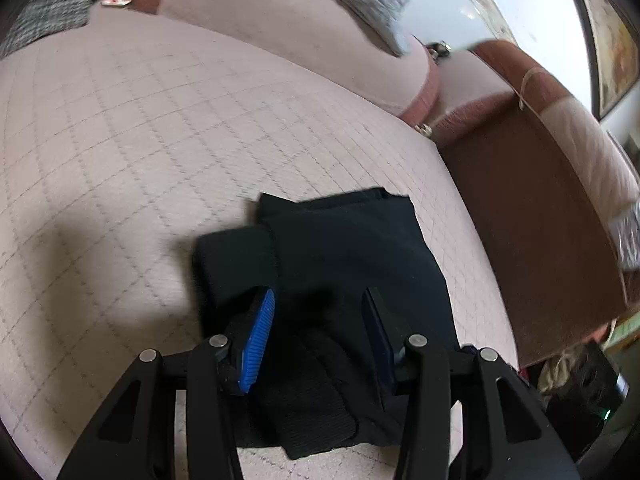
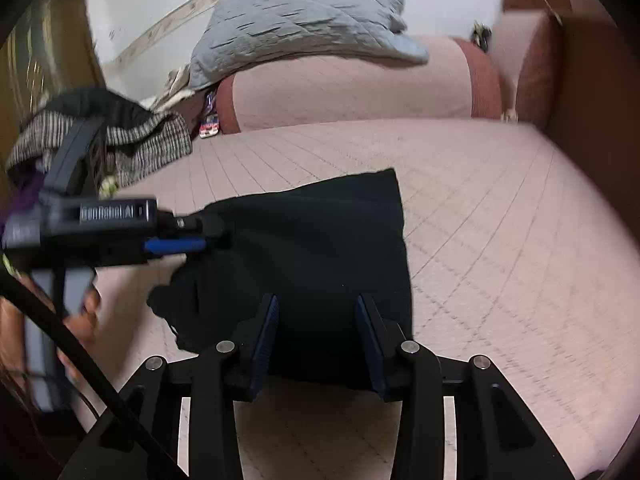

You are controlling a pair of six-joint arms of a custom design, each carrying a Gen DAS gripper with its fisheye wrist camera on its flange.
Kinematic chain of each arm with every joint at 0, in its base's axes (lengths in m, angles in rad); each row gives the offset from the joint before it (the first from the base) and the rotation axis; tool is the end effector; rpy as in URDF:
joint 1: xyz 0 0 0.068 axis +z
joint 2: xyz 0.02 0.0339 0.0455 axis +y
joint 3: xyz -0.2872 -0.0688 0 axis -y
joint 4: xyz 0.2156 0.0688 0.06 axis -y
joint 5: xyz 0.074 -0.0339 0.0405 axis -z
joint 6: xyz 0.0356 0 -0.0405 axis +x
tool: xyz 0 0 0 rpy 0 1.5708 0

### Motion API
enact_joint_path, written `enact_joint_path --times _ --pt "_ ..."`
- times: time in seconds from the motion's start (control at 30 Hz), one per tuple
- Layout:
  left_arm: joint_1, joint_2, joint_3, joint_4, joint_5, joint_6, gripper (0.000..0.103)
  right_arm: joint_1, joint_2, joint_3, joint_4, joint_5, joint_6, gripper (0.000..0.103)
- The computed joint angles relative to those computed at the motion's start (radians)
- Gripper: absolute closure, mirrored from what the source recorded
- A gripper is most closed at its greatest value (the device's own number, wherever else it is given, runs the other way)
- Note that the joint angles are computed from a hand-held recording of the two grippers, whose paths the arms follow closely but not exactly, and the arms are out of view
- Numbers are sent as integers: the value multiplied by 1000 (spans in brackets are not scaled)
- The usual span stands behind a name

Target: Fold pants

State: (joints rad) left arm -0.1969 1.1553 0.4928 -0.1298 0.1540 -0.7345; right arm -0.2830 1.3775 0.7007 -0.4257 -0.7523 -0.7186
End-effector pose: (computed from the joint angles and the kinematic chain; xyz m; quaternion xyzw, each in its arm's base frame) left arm 0.1829 -0.0421 0.2132 -0.2168 0.8971 -0.2335 0.3061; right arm 0.2138 -0.0369 0.2179 -0.2787 0.8649 0.2098 0.3609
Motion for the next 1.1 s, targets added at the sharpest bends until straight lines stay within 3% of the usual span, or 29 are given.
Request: enact_joint_path --times 0.1,0.23,0.33,0.47,0.6,0.83,0.93,1.1 --pt "37 -62 4 -106 -51 -17 51 -32 -50 -19 -8 7 -11 43" --pt "51 -119 9 -249 -143 -47 49 -135 -40 -9 -84 -40 -66 42" --pt "29 -161 -7 -283 -153 -73 49 -185 -30 11 -106 -66 -56 42" --pt "2 -214 -67 -165 -56 -100 35 -207 25 91 -168 -93 -48 38" --pt "39 -139 -115 -5 47 -91 32 -168 120 190 -176 -75 32 36" --pt "126 -66 -149 116 155 -13 20 -68 338 362 -174 -30 131 33" --pt "107 -5 -147 184 150 -16 15 -35 436 435 -206 -32 168 33" --pt "33 74 -102 208 67 -25 8 4 541 513 -230 -56 225 30"
